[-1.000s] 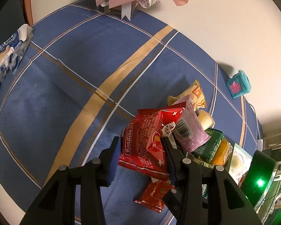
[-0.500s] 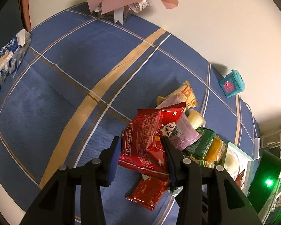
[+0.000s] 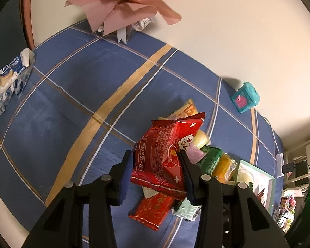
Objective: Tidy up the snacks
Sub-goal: 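Carry the chip bag and cookie pack into the white tray and open both tools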
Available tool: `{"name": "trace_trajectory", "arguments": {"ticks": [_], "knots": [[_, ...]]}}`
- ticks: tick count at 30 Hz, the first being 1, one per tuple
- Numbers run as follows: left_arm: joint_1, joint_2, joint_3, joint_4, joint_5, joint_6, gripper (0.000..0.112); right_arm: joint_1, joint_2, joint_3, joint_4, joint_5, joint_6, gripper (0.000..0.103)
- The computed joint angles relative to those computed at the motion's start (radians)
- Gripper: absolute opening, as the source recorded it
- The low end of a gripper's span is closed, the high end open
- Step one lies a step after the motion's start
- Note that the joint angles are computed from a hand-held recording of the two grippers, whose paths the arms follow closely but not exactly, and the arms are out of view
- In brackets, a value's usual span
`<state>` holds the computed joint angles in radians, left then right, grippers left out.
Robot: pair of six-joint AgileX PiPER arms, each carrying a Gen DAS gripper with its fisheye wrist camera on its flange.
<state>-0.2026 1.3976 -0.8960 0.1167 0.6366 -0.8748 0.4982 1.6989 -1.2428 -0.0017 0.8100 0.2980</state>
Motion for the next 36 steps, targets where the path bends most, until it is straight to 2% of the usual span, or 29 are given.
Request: {"name": "trace_trajectory", "arguments": {"ticks": [10, 20, 27, 36], "knots": [[-0.138, 0.032, -0.089, 0.114, 0.043, -0.139, 0.045, -0.163, -0.069, 0.011, 0.04, 0.033, -0.066, 0.054], [-0.323, 0.127, -0.236, 0.191, 0.094, -0.215, 0.045, -0.495, -0.086, 0.015, 0.138, 0.06, -0.205, 0.054], [-0.473, 0.288, -0.437, 0.2, 0.142, -0.184, 0.045, -0.726, -0.046, -0.034, 0.193, 0.083, -0.308, 0.054], [-0.6, 0.543, -0.754, 0.178, 0.226, -0.06, 0.045, -0.871, 0.025, -0.079, 0.235, 0.064, -0.395, 0.054]]}}
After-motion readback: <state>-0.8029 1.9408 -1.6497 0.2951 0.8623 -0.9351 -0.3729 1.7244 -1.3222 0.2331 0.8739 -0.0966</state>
